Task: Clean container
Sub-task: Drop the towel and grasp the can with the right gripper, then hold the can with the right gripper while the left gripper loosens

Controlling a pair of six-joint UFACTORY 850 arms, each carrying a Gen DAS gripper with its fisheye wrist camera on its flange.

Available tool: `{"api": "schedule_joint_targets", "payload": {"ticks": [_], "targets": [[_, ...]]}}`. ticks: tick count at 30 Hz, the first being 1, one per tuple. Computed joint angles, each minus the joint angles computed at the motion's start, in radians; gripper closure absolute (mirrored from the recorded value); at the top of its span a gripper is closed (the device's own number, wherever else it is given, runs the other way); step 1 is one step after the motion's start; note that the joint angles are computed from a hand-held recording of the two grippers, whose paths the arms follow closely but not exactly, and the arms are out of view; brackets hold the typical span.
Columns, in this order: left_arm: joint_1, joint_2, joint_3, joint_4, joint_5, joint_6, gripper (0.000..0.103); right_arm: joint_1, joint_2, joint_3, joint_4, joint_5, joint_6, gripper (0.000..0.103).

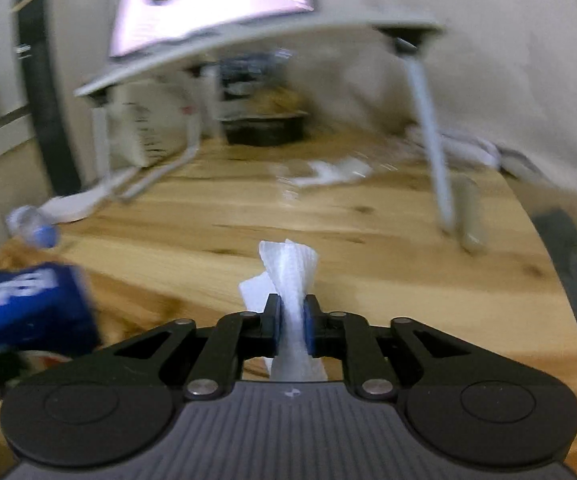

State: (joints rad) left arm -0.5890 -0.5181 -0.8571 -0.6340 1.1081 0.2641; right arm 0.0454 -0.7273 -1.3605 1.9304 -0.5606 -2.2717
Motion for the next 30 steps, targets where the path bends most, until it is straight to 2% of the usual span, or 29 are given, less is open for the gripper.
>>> {"api": "schedule_joint_targets", "payload": {"ticks": [1, 3, 6, 11, 14, 17, 19, 23, 27, 30], "targets": [[-0.001, -0.001, -0.001, -0.003, 0.001, 0.003, 0.035, 0.0, -0.007, -0.007, 0.016, 0.021, 0.01, 0.068], [-0.003, -0.002, -0.001, -0.007, 0.005, 0.008, 0.035, -0.004, 0.008, 0.019, 0.136, 0.016, -0.088, 0.058], [-0.005, -0.003, -0.005, -0.016, -0.001, 0.015, 0.035, -0.001, 0.041, 0.06, 0.32, 0.011, -0.272, 0.051], [-0.005, -0.004, -0.009, -0.027, -0.01, 0.021, 0.035, -0.027, 0.111, 0.113, 0.251, -0.06, -0.208, 0.045], [-0.006, -0.004, -0.014, -0.042, -0.018, 0.028, 0.035, -0.047, 0.152, 0.154, 0.115, -0.154, -0.073, 0.029], [-0.02, -0.012, -0.024, -0.09, 0.002, 0.081, 0.035, -0.07, 0.143, 0.132, -0.134, -0.26, 0.241, 0.027], [-0.058, -0.046, -0.049, -0.177, 0.097, 0.245, 0.035, -0.086, 0.088, 0.097, -0.231, -0.378, 0.45, 0.027], [-0.106, -0.086, -0.073, -0.186, 0.187, 0.517, 0.035, -0.106, -0.031, -0.006, -0.385, -0.584, 0.842, 0.025], [-0.119, -0.091, -0.071, -0.145, 0.2, 0.595, 0.035, -0.113, -0.087, -0.027, -0.355, -0.708, 0.927, 0.025], [-0.117, -0.083, -0.063, -0.124, 0.191, 0.575, 0.035, -0.118, -0.107, -0.038, -0.35, -0.752, 0.946, 0.025]]}}
